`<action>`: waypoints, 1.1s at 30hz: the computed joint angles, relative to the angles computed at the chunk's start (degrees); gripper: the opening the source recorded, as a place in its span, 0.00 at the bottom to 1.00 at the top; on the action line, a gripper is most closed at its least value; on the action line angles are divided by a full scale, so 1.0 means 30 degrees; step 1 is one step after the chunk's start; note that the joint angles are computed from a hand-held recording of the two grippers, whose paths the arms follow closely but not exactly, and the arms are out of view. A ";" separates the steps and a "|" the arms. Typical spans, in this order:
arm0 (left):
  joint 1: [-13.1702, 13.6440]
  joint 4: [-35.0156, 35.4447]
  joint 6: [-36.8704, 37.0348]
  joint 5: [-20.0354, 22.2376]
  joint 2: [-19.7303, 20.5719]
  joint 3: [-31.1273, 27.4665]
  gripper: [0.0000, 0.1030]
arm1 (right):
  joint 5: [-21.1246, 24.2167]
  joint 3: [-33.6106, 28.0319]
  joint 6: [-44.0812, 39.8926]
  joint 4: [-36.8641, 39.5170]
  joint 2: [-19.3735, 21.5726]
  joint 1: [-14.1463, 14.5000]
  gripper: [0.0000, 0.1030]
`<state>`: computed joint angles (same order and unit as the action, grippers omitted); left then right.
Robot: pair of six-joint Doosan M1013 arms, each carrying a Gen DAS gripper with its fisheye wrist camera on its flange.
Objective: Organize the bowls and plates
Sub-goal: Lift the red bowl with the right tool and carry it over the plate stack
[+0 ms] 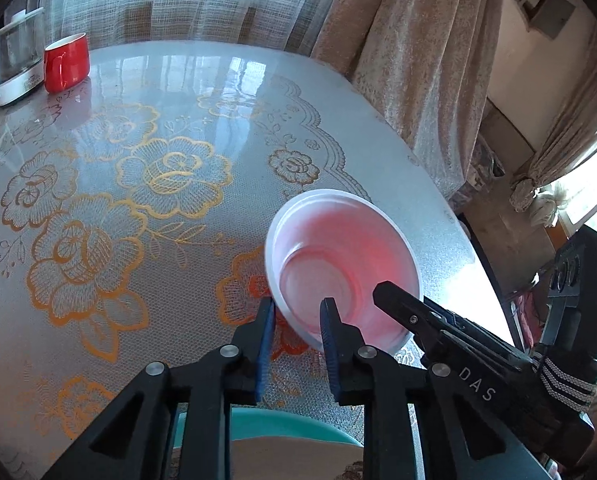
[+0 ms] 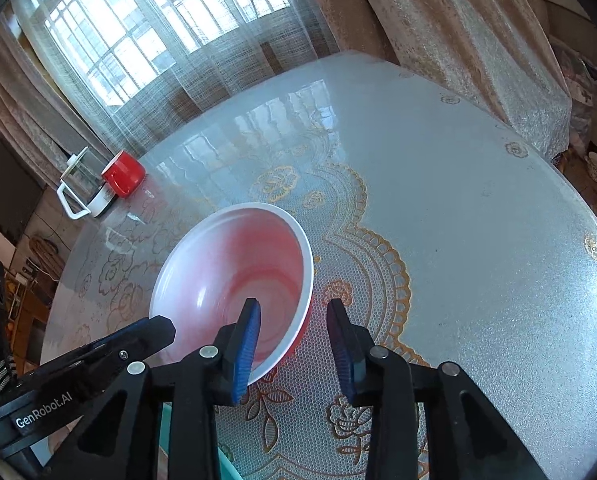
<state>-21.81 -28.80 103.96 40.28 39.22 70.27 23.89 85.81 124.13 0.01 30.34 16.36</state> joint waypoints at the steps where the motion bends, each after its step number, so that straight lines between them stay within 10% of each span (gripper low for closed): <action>1: -0.0127 0.0345 0.0049 -0.0501 -0.0153 0.0232 0.22 | 0.0221 -0.0101 0.0392 -0.0620 0.0029 0.0099 0.21; 33: -0.0016 0.1521 0.0154 -0.6962 -0.5222 0.6813 0.22 | -0.1592 0.1258 -0.2783 0.1366 -0.1704 0.1806 0.21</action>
